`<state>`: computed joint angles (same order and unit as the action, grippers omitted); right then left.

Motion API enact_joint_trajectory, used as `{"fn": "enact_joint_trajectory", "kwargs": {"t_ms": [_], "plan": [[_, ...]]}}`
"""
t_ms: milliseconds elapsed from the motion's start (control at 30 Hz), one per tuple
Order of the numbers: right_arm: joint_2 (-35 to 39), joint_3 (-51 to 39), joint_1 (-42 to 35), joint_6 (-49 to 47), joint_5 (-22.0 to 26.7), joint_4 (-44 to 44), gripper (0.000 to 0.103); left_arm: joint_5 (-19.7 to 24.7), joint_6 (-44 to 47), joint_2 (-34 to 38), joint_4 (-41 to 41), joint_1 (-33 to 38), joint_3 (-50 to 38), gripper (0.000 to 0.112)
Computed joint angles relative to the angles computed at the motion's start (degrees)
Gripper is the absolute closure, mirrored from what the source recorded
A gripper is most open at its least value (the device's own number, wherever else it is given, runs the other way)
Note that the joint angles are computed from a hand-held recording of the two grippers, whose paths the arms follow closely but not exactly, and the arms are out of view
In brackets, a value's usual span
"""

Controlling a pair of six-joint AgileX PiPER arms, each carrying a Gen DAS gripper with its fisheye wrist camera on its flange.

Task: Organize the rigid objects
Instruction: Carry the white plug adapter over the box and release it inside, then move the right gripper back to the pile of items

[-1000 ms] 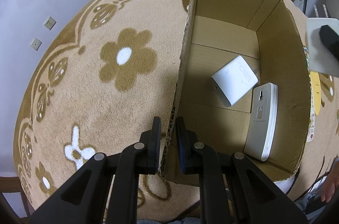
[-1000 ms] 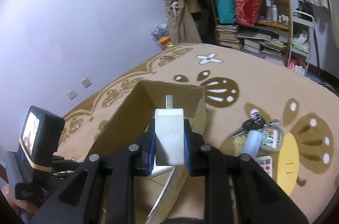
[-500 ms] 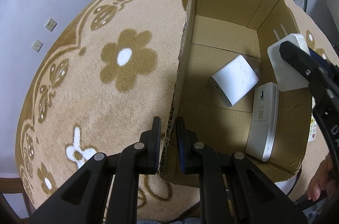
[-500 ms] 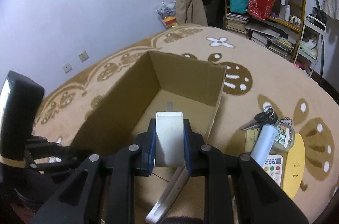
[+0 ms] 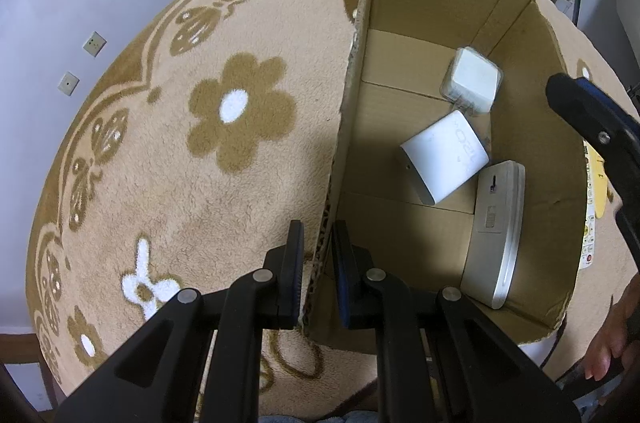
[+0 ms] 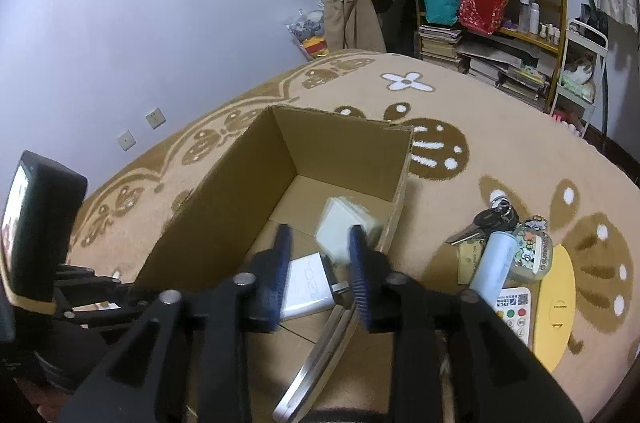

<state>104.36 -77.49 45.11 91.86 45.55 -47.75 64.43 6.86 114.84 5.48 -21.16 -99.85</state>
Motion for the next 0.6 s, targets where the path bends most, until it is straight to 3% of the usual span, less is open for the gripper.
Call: {"fn": "enact_joint_trajectory", "kwargs": {"t_ms": [300, 600], "plan": [[-5.0, 3.6, 1.1, 4.8, 4.9, -2.6, 0.003, 0.2, 0.1, 0.1, -0.2, 0.1, -0.3, 0.098], [-11.9, 12.8, -1.5, 10.1, 8.3, -0.2, 0.000, 0.1, 0.0, 0.0, 0.2, -0.1, -0.2, 0.098]]}}
